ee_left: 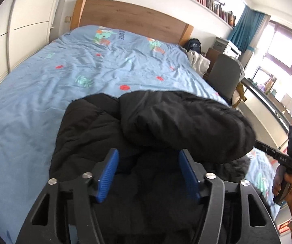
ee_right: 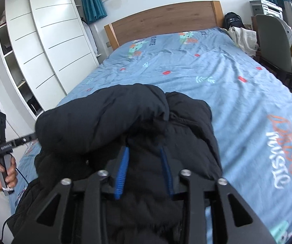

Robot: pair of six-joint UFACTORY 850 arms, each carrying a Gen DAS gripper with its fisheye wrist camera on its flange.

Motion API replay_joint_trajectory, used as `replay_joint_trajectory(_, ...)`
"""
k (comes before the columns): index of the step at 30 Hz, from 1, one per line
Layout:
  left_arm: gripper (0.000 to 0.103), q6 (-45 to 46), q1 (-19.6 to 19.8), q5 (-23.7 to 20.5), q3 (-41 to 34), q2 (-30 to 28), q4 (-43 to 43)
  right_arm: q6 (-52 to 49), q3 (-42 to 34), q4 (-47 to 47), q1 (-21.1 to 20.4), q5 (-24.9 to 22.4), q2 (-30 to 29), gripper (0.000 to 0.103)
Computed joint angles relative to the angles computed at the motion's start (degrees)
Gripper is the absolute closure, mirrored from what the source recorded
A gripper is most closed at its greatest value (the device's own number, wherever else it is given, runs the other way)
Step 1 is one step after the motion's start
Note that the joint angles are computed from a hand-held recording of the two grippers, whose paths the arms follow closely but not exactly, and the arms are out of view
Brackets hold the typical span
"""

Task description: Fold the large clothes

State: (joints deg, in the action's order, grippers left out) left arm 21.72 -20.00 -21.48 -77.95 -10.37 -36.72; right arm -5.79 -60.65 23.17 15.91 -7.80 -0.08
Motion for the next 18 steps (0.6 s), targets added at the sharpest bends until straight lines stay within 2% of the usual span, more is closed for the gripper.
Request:
replay_joint_trajectory(2,0.037,-1.7,-0.4,-0.3,-1.4,0.0,0.8,3.9,-0.6,-4.6,0.3,-0.7,1.0,0.052)
replay_joint_trajectory(5,0.035,-2.3,-1.3,-0.9,-5.2,-1.9,0.5,2.9,-3.9,-5.3,0.7,-1.8,0.2,0.049)
replay_joint_trajectory(8,0.034,-3.0,-2.4,-1.8,-9.7,-5.0,1.1,-5.9,-9.0,1.8,1.0,-3.0,-3.0,0.048)
replay_joint_trajectory(15,0.034,-6.3,-4.2,-4.2,-18.5,-13.5,8.5,-22.8,-18.8,14.1,1.9,-6.1,-12.8,0.047)
replay_joint_trajectory(18,0.034,-7.8,-4.4,-4.8,-18.4,-15.4,12.6,-23.5,-20.2,12.9,2.4,-7.8,-15.6,0.047)
